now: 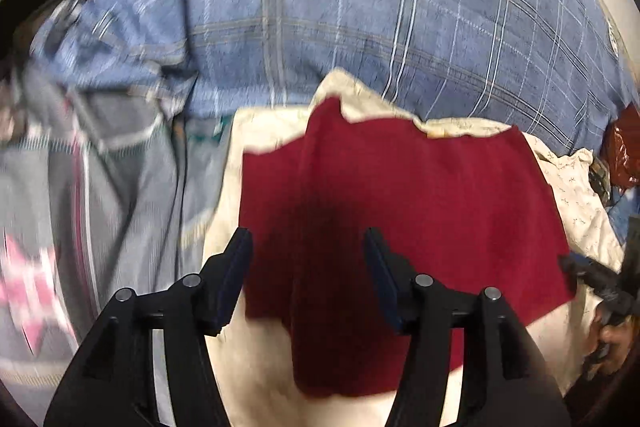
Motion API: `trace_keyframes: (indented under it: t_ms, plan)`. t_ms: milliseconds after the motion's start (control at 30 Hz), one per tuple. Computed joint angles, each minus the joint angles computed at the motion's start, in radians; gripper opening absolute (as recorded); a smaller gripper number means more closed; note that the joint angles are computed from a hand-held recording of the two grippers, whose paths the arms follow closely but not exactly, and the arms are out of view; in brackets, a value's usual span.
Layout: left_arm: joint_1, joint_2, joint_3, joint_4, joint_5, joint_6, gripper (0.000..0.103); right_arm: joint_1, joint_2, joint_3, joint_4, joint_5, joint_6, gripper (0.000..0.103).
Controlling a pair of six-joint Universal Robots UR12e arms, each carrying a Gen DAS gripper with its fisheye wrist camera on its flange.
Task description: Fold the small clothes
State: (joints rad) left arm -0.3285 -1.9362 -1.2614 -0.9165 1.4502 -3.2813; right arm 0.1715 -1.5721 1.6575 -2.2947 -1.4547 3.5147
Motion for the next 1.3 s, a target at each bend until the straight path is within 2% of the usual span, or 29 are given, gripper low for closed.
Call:
trace_keyframes:
  t_ms: [33,133,167,200,267,333,400,500,533,567,600,633,667,733,767,900,967,1067,1300]
  plan:
    - [0.001,0.008,-0.017,0.000,-0.001,-0.025,0.056,0.011,0.003,0.000,0.000,-0.019,-0.025,0.006]
    - [-0.003,0.031,-0.058,-0.004,0.023,-0.099,0.057,0.017,-0.024,0.014,-0.040,-0.027,-0.030,0.005]
    - [-0.003,0.039,-0.075,0.001,0.019,-0.116,0.057,0.023,-0.038,0.022,-0.051,-0.063,-0.036,0.005]
    - [-0.002,0.042,-0.090,0.004,0.010,-0.127,0.058,0.028,-0.038,0.022,-0.040,-0.094,-0.037,0.005]
    - [-0.004,0.043,-0.111,0.023,0.017,-0.162,0.063,0.018,-0.030,0.019,0.044,-0.076,-0.013,0.005]
    - [-0.002,0.040,-0.115,0.013,0.014,-0.179,0.063,0.032,-0.022,0.010,0.058,-0.109,-0.027,0.006]
    - [0.003,0.053,-0.133,0.029,0.006,-0.178,0.063,0.052,-0.014,-0.022,0.071,-0.156,-0.026,0.010]
    - [0.014,0.075,-0.161,0.063,0.011,-0.181,0.063,0.092,0.003,-0.075,0.077,-0.274,-0.035,0.023]
    - [0.020,0.081,-0.170,0.066,0.004,-0.180,0.063,0.101,0.013,-0.091,0.065,-0.282,-0.053,0.033]
    - [0.030,0.088,-0.177,0.068,-0.023,-0.177,0.063,0.109,0.025,-0.108,0.044,-0.267,-0.068,0.040]
    - [0.034,0.093,-0.184,0.075,-0.034,-0.178,0.063,0.112,0.038,-0.120,0.021,-0.231,-0.075,0.040]
    - [0.037,0.100,-0.193,0.088,-0.038,-0.176,0.063,0.108,0.049,-0.128,-0.003,-0.170,-0.083,0.040]
    - [0.038,0.109,-0.205,0.100,-0.051,-0.155,0.063,0.102,0.070,-0.142,-0.032,-0.074,-0.083,0.040]
    - [0.039,0.119,-0.217,0.104,-0.090,-0.115,0.063,0.095,0.111,-0.171,-0.044,0.048,-0.069,0.040]
    - [0.037,0.122,-0.223,0.099,-0.104,-0.093,0.063,0.100,0.138,-0.195,-0.041,0.077,-0.075,0.040]
    - [0.023,0.105,-0.207,0.055,-0.070,-0.047,0.063,0.140,0.271,-0.336,-0.012,0.080,-0.135,0.037]
    - [0.028,0.095,-0.198,0.032,-0.081,-0.057,0.065,0.157,0.341,-0.420,0.012,0.061,-0.159,0.037]
    - [0.031,0.087,-0.194,0.030,-0.069,-0.063,0.065,0.163,0.427,-0.516,0.057,0.062,-0.137,0.036]
    - [0.032,0.082,-0.190,0.031,-0.064,-0.053,0.066,0.174,0.542,-0.654,0.162,0.009,-0.118,0.035]
